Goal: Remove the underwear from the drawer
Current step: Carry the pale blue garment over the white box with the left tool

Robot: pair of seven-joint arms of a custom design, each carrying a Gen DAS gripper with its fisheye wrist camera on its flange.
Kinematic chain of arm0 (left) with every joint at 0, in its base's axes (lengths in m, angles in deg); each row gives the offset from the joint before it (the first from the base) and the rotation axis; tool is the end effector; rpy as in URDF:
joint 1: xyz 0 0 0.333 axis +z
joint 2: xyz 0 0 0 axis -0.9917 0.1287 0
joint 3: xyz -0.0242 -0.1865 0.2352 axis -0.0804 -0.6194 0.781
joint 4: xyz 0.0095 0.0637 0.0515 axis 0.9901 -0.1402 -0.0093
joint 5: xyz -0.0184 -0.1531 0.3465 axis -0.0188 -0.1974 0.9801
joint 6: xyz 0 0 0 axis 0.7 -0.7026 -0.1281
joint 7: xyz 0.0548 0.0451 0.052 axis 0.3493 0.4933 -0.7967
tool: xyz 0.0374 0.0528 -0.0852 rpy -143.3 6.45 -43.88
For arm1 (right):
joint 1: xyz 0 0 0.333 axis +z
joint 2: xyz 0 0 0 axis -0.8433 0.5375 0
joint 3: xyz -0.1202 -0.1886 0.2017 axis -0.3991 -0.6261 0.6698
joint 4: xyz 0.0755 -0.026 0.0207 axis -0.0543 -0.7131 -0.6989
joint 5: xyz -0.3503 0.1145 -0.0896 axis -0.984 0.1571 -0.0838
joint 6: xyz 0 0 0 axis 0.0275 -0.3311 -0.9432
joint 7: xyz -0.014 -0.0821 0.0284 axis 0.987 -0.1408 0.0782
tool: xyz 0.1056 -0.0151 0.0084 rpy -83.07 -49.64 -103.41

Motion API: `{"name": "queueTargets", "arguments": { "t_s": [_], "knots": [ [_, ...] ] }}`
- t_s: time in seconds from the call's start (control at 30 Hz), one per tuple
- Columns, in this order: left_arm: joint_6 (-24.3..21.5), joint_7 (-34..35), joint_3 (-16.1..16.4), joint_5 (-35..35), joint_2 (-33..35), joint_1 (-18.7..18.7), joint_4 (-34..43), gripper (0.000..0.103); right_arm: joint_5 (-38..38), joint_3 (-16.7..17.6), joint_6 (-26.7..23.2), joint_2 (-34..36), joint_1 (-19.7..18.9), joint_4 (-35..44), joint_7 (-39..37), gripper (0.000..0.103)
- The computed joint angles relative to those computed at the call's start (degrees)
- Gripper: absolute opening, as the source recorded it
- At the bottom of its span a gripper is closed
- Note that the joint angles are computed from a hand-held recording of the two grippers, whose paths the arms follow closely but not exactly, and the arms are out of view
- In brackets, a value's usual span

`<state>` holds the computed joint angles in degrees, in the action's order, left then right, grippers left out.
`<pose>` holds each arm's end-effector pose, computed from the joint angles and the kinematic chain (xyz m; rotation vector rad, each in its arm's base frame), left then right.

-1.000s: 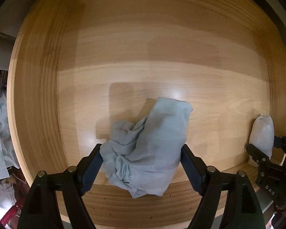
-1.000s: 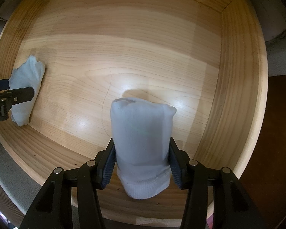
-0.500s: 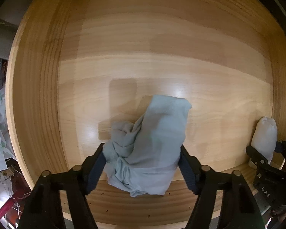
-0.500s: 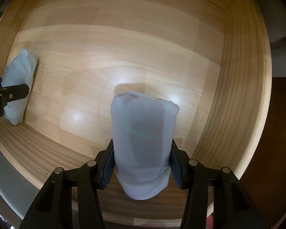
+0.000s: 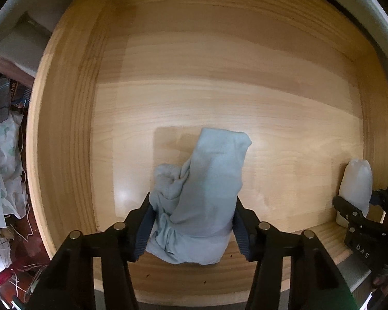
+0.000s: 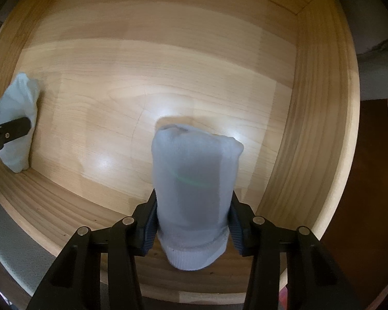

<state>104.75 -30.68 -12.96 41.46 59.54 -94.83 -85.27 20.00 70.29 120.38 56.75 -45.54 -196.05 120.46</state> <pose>0.5393 -0.2561 0.2882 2.2793 -2.1112 0.0104 0.5276 0.1058 0.3318 2.3631 -1.7750 -0.0411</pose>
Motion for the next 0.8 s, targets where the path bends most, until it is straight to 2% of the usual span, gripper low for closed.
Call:
{"name": "queueTargets", "arguments": {
  "t_s": [0.3,0.6,0.8],
  "knots": [
    [6.3,-2.5,0.2,2.7,-7.2,-0.8,-7.7,0.055,-0.7,0.5,0.6,-1.4,0.6,-2.3,0.9,0.042],
    [12.7,-5.4,0.6,6.7,-18.9,-1.6,-17.0,0.055,-0.9,0.6,0.2,-0.6,1.0,-1.1,1.0,0.041],
    [15.7,-9.4,0.9,12.5,-27.4,-1.1,-20.0,0.055,-1.1,0.6,0.3,-0.4,1.1,-1.1,0.9,0.041]
  ]
}}
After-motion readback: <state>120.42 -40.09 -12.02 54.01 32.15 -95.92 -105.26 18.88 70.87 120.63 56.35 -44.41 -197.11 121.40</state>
